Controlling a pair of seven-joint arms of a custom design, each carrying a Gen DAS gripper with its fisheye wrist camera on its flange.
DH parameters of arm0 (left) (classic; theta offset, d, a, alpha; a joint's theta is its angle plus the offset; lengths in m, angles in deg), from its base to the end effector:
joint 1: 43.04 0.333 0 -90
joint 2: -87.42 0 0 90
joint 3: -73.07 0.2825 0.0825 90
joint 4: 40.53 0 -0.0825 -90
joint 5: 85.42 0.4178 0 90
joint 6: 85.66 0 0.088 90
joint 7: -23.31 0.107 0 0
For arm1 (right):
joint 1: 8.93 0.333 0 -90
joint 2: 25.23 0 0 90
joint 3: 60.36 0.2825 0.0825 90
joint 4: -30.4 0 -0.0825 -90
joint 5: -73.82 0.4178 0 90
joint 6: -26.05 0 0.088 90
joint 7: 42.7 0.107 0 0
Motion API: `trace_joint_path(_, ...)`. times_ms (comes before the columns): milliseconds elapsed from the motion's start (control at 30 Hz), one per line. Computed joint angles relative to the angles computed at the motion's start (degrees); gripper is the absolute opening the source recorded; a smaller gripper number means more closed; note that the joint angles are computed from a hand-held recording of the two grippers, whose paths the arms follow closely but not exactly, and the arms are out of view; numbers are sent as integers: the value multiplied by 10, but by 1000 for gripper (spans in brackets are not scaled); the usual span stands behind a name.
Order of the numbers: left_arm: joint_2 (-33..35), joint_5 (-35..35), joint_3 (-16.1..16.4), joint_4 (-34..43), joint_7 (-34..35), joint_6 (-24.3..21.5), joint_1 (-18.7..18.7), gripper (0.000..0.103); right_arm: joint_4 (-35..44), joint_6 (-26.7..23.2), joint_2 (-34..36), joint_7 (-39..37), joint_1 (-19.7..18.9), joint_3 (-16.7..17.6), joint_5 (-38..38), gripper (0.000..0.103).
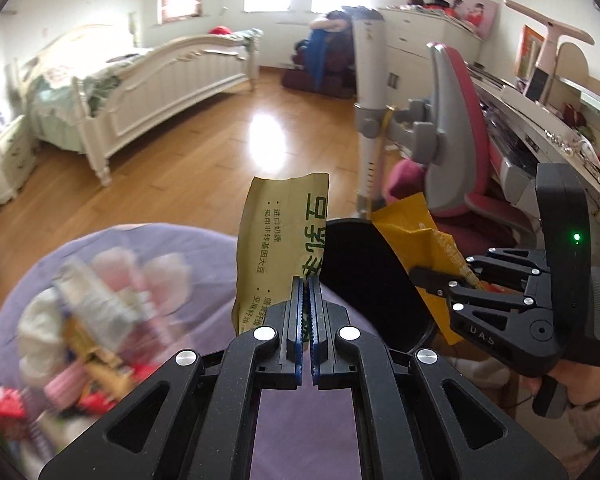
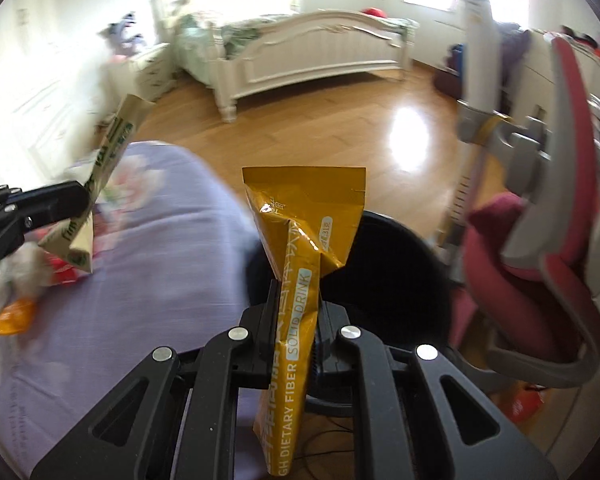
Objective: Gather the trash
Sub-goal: 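Carry both items to the black bin and open both tools to drop them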
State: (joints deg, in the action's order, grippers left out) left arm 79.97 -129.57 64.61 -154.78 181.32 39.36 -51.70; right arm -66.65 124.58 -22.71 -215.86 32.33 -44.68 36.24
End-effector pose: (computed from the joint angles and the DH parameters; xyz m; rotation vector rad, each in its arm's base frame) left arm 0.5548 -0.2009 0.5166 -0.6246 2.8082 -1.1092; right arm 0.3820 0.4785 0.5342 -1.2787 2.3960 -0.7700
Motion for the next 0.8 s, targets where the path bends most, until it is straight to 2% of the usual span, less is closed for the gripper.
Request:
trace_joint_path(200, 77, 41, -41, 34, -34, 23, -37, 4, -101, 0, -69, 16, -25, -8, 56, 13)
trace_joint_path(433, 141, 111, -58, 76, -88, 36, -63, 4, -142, 17, -87, 3, -54, -13, 100, 18)
trace_joint_path(500, 150, 111, -59, 85, -98, 39, -63, 4, -141, 21, -84, 5, -58, -12, 101, 25)
trace_joint_path(533, 151, 107, -58, 86, -99, 38, -60, 4, -133, 12, -78, 4, -58, -10, 99, 34)
trace_joint_path(567, 151, 102, -58, 89, -100, 38, -59, 4, -122, 0, -69, 0, -57, -8, 95, 50)
trace_joint_path(633, 151, 98, -58, 91, -95, 38, -56, 4, -97, -22, -49, -2, -53, -3, 83, 68)
trace_joint_path(700, 146, 98, -57, 88, -93, 41, -53, 4, -79, -31, -37, -3, -49, -4, 78, 68)
trace_joint_path(767, 143, 94, -56, 90, -92, 33, -50, 12, -78, -31, -39, -2, -47, -6, 76, 68)
trace_joint_path(800, 137, 90, -54, 89, -89, 25, -46, 19, -68, -42, -34, -2, -45, -4, 72, 68)
